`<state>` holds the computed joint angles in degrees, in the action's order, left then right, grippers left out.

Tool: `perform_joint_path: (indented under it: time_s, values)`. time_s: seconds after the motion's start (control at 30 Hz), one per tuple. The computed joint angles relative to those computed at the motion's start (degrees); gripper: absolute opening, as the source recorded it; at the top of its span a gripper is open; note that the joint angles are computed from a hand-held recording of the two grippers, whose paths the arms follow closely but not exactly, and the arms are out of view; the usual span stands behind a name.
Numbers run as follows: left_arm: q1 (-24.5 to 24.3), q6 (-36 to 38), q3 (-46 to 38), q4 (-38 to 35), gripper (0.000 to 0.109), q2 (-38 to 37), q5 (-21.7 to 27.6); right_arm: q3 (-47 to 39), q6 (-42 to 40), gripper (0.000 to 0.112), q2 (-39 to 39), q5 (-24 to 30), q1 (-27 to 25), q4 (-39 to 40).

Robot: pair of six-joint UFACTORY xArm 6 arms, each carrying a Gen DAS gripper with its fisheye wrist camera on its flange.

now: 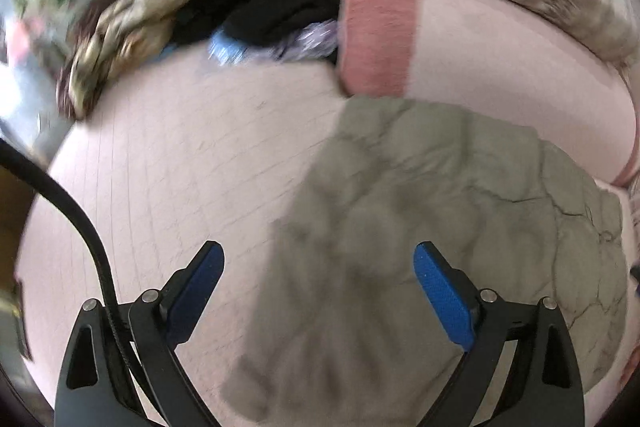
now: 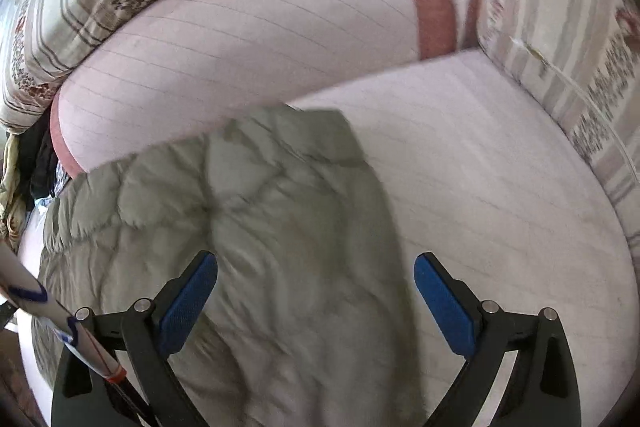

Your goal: Fold large clothes

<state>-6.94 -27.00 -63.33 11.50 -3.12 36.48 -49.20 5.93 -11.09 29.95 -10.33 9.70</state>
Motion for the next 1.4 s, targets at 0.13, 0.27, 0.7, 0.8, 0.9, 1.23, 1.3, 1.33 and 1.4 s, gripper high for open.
perform_joint_path:
  time_s: [0.13,0.27,0.7,0.8,0.9,1.23,1.3,1.33,1.4]
  values:
    - [5.26,14.32,5.94,-19.77,0.096,-2.54,-3.33,3.1,-8.97,0.101,-1.75,2.5,-5.37,9.6]
    - [7.93,28.98,7.17,-39.79,0.096,-1.02,-1.02,2.88,-18.97,0.101,0.42,7.82,-9.55,21.97]
    - [12.26,57.73,3.42,-72.63,0.1,8.75,12.76,-0.31,-41.97,0.103,8.99,15.69,-13.46,45.22]
    - [11.97,58.87,3.15,-72.74,0.102,9.08,12.54,-0.8,-45.18,0.103,10.12,15.94,-13.29,47.86]
    - [10.71,57.3,2.08,-70.41,0.103,9.93,11.14,-1.32,-47.36,0.103,10.95,15.65,-12.53,49.39]
    - [6.04,50.83,2.05,-61.67,0.098,8.68,5.25,-1.63,-52.29,0.083,11.71,17.59,-8.04,53.29]
    - [4.55,47.17,3.11,-57.37,0.08,6.79,2.85,-0.89,-50.37,0.071,10.45,16.82,-7.31,52.38]
    - [3.84,45.06,3.6,-54.92,0.075,5.72,1.82,-0.59,-49.48,0.063,9.79,16.65,-7.16,51.95]
    - [2.94,41.75,4.82,-50.9,0.058,3.56,0.05,0.03,-47.29,0.052,8.03,15.62,-6.48,50.54]
